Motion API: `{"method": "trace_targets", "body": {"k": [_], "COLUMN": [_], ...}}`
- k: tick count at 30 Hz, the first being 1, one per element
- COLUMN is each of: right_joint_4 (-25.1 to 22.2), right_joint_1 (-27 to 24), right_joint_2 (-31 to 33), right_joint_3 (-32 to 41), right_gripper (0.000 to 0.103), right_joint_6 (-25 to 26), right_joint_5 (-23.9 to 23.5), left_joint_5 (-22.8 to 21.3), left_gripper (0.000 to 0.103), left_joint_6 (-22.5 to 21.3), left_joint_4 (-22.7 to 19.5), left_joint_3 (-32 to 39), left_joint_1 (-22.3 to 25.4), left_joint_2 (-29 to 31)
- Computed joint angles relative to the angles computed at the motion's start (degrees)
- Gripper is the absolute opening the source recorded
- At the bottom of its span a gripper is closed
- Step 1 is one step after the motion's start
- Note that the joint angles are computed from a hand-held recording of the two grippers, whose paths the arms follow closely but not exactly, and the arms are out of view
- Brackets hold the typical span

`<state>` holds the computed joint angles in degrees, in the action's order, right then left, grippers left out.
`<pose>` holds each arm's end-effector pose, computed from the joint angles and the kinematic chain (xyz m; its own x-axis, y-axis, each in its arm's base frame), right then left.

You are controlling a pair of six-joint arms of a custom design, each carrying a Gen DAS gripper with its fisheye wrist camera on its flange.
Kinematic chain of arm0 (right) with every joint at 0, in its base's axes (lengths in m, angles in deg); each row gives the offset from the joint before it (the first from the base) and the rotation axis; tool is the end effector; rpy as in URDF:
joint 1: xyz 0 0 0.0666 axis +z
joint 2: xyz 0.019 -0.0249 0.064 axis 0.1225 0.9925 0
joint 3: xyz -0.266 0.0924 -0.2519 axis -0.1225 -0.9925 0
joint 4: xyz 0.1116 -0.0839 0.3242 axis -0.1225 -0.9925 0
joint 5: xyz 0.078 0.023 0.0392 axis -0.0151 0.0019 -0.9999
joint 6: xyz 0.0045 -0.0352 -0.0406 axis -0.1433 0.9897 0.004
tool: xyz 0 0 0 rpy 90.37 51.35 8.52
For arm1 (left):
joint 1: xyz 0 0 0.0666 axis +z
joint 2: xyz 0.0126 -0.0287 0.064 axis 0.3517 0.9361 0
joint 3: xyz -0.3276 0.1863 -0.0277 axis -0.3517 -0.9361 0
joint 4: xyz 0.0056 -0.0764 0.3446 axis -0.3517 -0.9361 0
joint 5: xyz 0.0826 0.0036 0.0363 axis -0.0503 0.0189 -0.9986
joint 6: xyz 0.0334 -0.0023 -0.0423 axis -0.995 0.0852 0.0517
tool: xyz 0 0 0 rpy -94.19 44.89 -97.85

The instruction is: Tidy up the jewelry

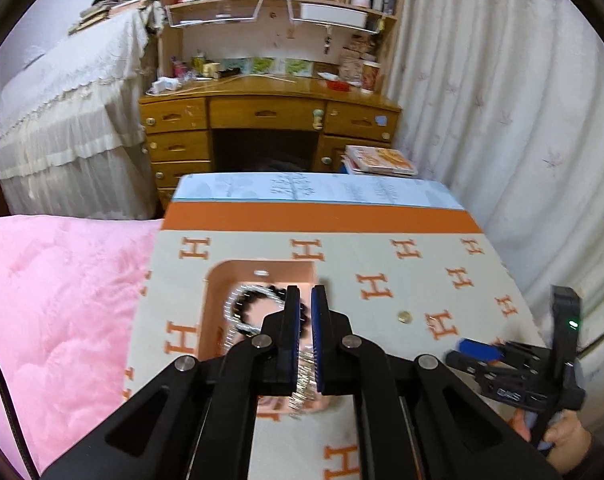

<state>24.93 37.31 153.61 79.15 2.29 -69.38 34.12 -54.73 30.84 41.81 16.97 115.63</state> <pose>0.4951 0.2846 0.3644 -0.8025 0.2286 -0.5511 0.0434 0.9436 0.3282 0.5706 -0.0478 0.4656 -0.6670 0.1887 -0.7207 0.3864 0.9148 -0.1181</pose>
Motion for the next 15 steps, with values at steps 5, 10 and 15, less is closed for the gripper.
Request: {"method": "trace_targets", "body": {"k": [5, 10, 15], "right_joint_4": [-0.62, -1.03, -0.82], "right_joint_1": [0.3, -0.13, 0.01], "right_joint_2": [-0.04, 0.15, 0.37], "right_joint_3": [0.21, 0.28, 0.13], "right_gripper": [0.039, 0.039, 0.039], "right_joint_6": [0.36, 0.01, -0.13], "right_joint_5": [0.96, 0.7, 0.44], "left_joint_5": [0.1, 4.05, 9.15], "left_gripper": [0.004, 0.006, 0.019], "left_joint_6": [1.4, -0.3, -2.13], "left_joint_4": [-2.84, -6.51, -10.93], "left_joint_3": [2.39, 1.13, 0.11], "left_joint_1": [0.75, 0.32, -0.37], "left_joint_2": [3.18, 4.05, 4.64]}}
